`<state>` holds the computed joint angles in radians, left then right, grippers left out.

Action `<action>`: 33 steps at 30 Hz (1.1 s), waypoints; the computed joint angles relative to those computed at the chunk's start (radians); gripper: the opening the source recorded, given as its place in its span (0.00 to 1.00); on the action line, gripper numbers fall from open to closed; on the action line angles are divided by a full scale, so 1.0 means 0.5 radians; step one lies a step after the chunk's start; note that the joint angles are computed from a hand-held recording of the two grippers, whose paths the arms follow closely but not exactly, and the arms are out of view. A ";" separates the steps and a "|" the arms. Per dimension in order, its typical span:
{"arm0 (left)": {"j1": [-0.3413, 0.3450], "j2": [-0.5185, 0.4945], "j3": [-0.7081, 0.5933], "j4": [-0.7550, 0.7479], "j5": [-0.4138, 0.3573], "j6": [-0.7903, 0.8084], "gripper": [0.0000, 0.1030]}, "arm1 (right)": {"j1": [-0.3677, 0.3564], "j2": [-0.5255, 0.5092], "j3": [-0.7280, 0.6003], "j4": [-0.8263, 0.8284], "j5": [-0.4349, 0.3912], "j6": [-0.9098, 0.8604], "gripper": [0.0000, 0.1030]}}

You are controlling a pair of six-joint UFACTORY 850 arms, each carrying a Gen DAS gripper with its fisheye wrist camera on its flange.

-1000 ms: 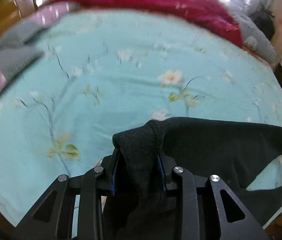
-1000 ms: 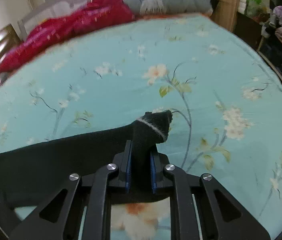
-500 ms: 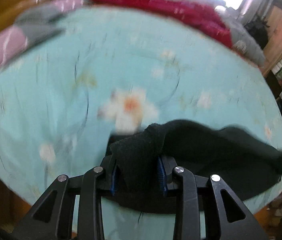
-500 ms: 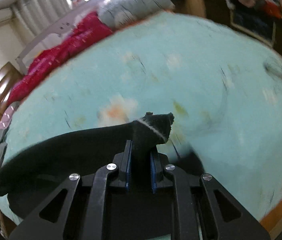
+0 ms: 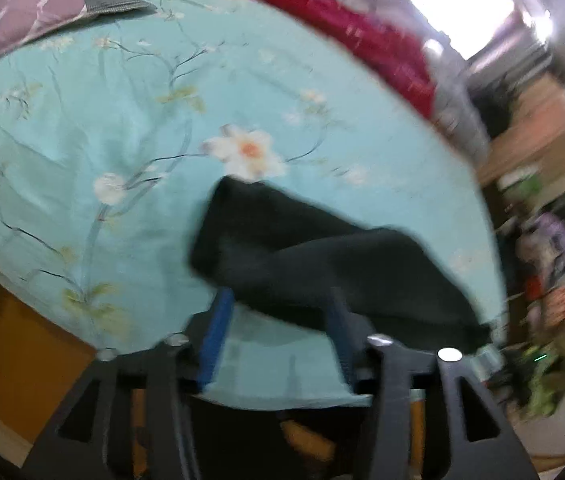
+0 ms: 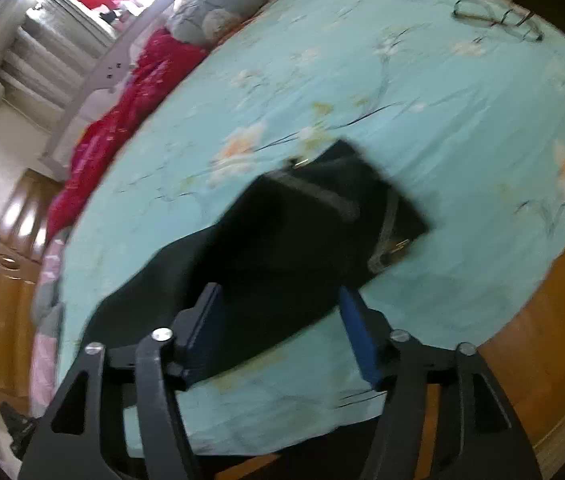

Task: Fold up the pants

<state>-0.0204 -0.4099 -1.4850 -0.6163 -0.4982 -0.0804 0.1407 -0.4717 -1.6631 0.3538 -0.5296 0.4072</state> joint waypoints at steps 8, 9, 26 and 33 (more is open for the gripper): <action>-0.002 -0.231 -0.156 -0.426 -0.043 -0.040 0.68 | 0.045 -0.293 -0.246 0.831 -0.053 -0.471 0.66; 0.011 -0.256 -0.163 -0.505 -0.044 -0.054 0.68 | 0.048 -0.322 -0.267 0.903 -0.041 -0.503 0.66; 0.083 -0.854 -1.087 -0.517 -0.385 -0.290 0.06 | 0.080 -0.706 -0.875 0.767 -0.188 -0.305 0.13; 0.065 -0.601 -0.858 -0.389 -0.110 0.095 0.09 | 0.033 -0.307 -0.492 1.110 0.231 -0.878 0.12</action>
